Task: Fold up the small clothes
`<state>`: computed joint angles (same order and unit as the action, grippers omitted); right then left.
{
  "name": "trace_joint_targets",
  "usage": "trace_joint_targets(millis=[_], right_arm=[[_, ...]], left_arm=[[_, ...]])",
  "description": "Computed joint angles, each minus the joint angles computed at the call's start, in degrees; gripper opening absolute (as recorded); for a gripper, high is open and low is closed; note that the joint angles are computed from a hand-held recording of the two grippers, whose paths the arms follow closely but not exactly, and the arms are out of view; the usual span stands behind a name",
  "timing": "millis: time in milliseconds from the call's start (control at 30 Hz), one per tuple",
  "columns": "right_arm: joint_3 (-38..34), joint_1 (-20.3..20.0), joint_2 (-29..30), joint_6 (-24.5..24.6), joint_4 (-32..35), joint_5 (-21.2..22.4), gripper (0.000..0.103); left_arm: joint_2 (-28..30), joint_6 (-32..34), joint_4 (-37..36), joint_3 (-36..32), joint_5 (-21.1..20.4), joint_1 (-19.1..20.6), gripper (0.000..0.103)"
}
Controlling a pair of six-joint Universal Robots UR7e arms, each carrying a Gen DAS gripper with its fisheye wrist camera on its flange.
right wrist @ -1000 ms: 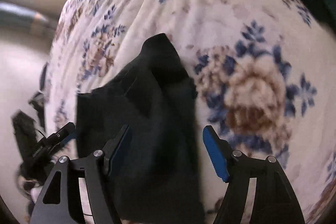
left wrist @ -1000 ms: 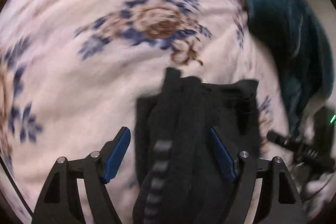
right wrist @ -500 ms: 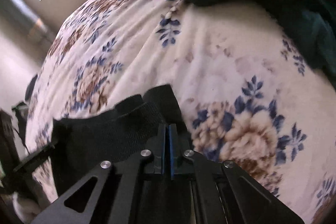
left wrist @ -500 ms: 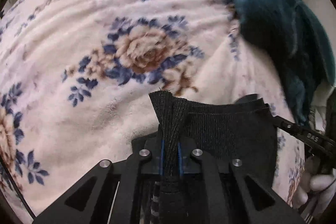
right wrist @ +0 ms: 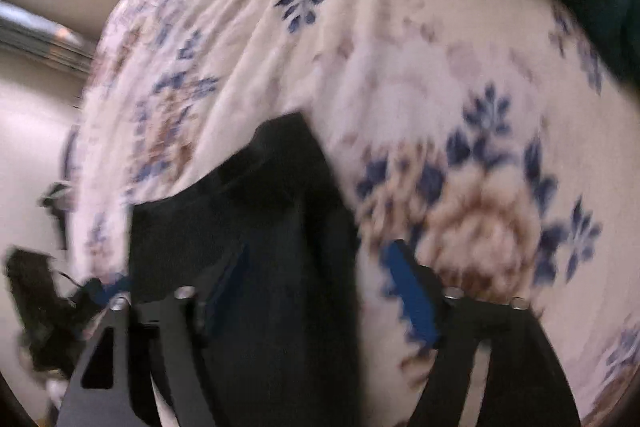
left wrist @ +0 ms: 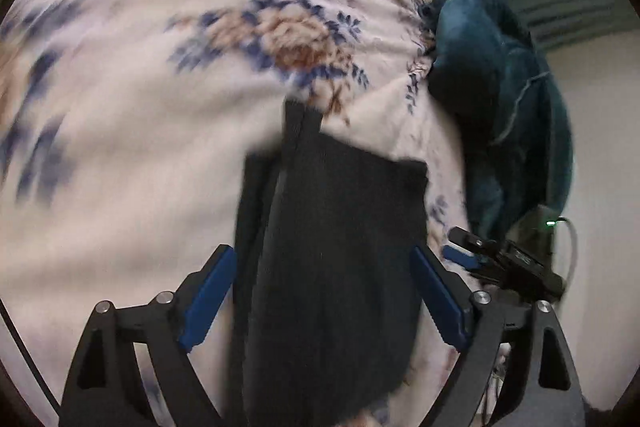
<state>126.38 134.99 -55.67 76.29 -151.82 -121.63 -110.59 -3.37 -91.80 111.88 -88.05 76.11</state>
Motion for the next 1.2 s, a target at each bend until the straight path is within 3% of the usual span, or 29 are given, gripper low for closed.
trace_joint_targets(millis=[67, 167, 367, 533, 700, 733, 767, 800, 900, 967, 1033, 1133, 1200], right_arm=[[3.52, 1.47, -0.92, 1.19, -6.17, 4.08, 0.075], [5.67, 4.05, -0.71, 4.06, -8.65, 6.89, 0.081], [8.54, 8.93, 1.91, 10.21, -12.38, 13.08, 0.081], [11.11, 7.66, 4.24, 9.30, -19.46, 14.01, 0.081], [12.67, 0.57, 6.16, -1.25, -27.81, 13.26, 0.081], [12.66, -1.30, 7.19, -3.86, -29.99, 13.65, 0.081], [12.44, -3.42, 8.56, -6.63, -32.48, 14.25, 0.081], [12.24, -5.51, 10.14, -9.17, -35.46, 15.21, 0.081], [10.88, -9.16, 13.83, -12.75, -41.39, 16.25, 0.080], [9.17, -8.87, 15.30, -13.74, -41.17, 14.17, 0.056], [7.94, -7.75, 15.99, -11.21, -39.36, 12.48, 0.037], [9.56, -5.53, 17.39, -4.78, -46.26, 11.13, 0.029], [10.38, -1.91, 17.83, 2.34, -47.94, 9.39, 0.028]], left_arm=[[-5.79, -3.32, 4.95, 0.94, 0.96, 1.02, 0.089], [-13.41, -7.97, 11.06, 2.31, 1.10, 3.34, 0.089], [-21.91, -10.73, 15.01, 7.37, -5.07, 11.71, 0.089], [-22.95, -10.80, 4.58, 16.66, -11.09, 16.87, 0.089], [-28.15, -19.29, -8.06, 23.53, -7.59, 12.06, 0.086], [-28.90, -20.15, -9.05, 23.96, -7.29, 11.32, 0.078], [-29.30, -20.95, -9.94, 24.13, -6.67, 10.50, 0.045], [-28.63, -21.84, -10.00, 23.70, -5.30, 9.64, 0.036], [-25.22, -21.06, -11.68, 22.33, -5.68, 10.33, 0.034], [-23.41, -19.19, -10.86, 20.66, -4.51, 8.87, 0.033], [-21.17, -16.47, -9.65, 18.16, -4.54, 7.92, 0.032], [-16.21, -12.30, -9.24, 13.22, -6.03, 9.38, 0.032], [-12.99, -9.18, -9.80, 10.57, -7.06, 10.89, 0.032]])
